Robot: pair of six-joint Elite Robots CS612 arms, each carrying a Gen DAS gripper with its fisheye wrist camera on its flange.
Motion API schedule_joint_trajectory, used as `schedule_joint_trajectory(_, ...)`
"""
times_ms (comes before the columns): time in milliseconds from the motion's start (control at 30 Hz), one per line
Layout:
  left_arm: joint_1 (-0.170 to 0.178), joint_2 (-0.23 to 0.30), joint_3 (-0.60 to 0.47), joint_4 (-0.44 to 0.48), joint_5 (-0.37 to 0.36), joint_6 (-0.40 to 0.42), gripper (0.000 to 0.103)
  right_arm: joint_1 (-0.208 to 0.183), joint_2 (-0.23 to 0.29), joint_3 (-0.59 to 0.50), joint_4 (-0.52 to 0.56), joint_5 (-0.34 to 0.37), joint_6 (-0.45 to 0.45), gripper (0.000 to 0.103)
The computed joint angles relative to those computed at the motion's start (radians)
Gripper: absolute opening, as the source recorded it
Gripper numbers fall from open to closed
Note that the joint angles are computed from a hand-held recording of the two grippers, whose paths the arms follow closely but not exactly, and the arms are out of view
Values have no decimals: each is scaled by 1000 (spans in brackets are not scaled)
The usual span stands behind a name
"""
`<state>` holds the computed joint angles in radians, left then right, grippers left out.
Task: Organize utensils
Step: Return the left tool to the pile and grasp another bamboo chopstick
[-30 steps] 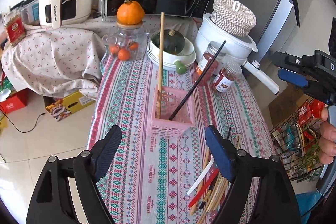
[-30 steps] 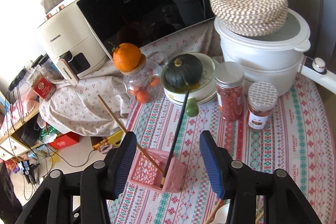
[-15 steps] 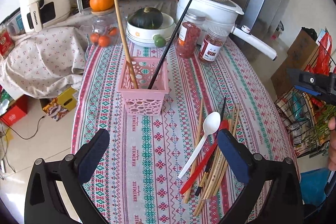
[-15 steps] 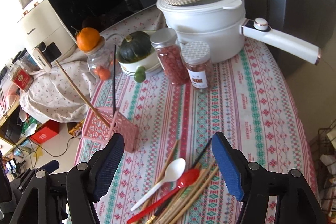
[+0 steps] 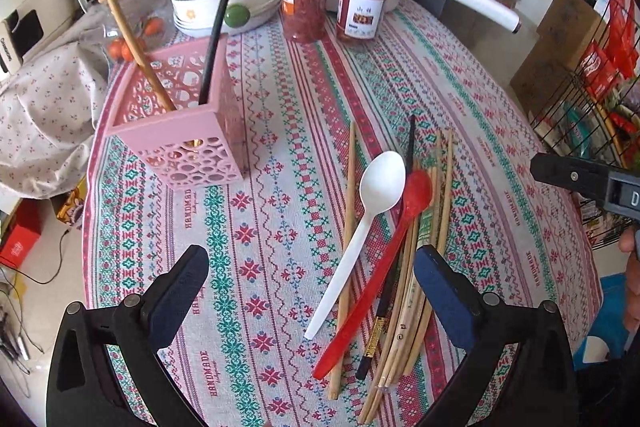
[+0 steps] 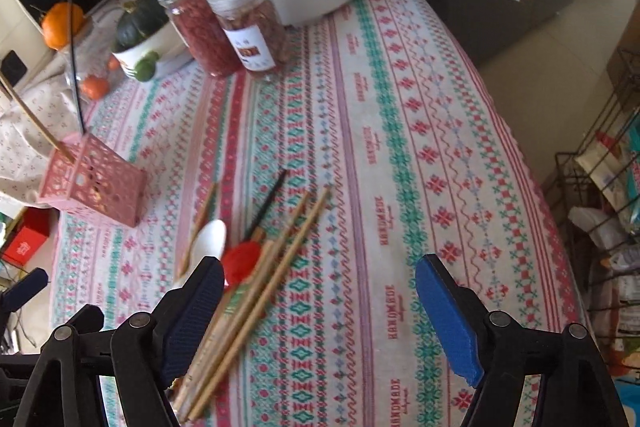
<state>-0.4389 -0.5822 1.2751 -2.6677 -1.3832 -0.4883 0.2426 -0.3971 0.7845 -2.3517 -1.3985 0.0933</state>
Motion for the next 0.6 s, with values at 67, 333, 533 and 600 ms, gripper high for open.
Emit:
schedule_joint_trajectory(67, 2, 14, -22, 10, -14, -16, 103, -2, 5, -3, 27, 2, -11, 83)
schedule_joint_trajectory(333, 0, 74, -121, 36, 30, -64, 44, -5, 19, -22, 70, 1, -7, 83)
schedule_joint_trajectory(533, 19, 124, -181, 5, -37, -90, 29, -9, 30, -38, 92, -3, 15, 83)
schedule_joint_trajectory(600, 25, 143, -206, -2, -59, -95, 27, -11, 33, -42, 100, -5, 22, 83)
